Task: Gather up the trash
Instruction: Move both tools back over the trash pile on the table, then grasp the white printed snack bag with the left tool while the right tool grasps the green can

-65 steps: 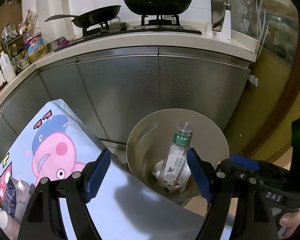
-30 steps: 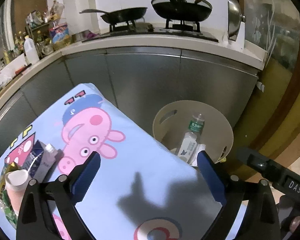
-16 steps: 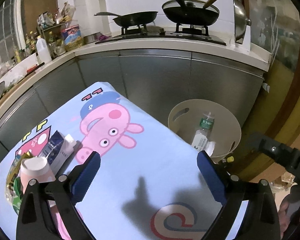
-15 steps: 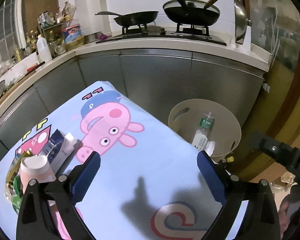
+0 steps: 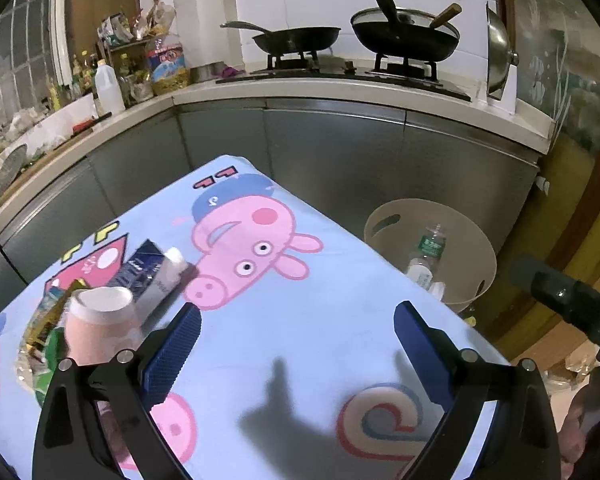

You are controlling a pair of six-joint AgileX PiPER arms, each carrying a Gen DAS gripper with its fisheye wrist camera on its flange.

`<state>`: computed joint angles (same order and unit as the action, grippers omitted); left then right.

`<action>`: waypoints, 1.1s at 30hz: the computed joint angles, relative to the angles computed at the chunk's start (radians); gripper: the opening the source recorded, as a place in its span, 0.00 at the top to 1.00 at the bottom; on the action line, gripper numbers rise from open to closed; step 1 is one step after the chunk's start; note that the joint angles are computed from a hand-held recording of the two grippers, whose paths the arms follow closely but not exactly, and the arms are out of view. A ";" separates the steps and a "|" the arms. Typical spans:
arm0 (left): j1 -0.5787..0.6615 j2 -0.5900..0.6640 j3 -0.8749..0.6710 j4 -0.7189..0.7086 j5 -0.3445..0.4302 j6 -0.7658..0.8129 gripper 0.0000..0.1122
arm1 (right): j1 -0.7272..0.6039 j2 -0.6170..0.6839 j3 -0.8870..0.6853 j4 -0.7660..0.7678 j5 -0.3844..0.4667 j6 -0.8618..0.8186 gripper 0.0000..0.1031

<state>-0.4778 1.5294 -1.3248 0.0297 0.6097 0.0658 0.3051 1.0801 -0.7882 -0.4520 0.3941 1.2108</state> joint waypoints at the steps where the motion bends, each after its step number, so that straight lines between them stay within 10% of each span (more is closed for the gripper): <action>1: 0.007 -0.008 0.009 -0.003 -0.004 0.009 0.14 | 0.022 0.013 -0.010 -0.023 0.007 0.018 0.24; 17: 0.303 -0.163 0.182 -0.292 -0.089 0.324 0.14 | 0.294 0.224 -0.196 -0.233 0.069 0.151 0.37; 27: 0.753 -0.181 0.218 -0.851 0.112 0.937 0.14 | 0.403 0.385 -0.333 -0.174 0.066 0.047 0.41; 33: 0.996 -0.007 0.087 -0.814 0.179 0.930 0.27 | 0.441 0.507 -0.433 -0.014 0.049 -0.134 0.41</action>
<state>0.5180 1.5223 -1.2380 -0.7840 0.7890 0.9958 0.7460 1.5868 -1.2213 -0.4664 0.4433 1.0765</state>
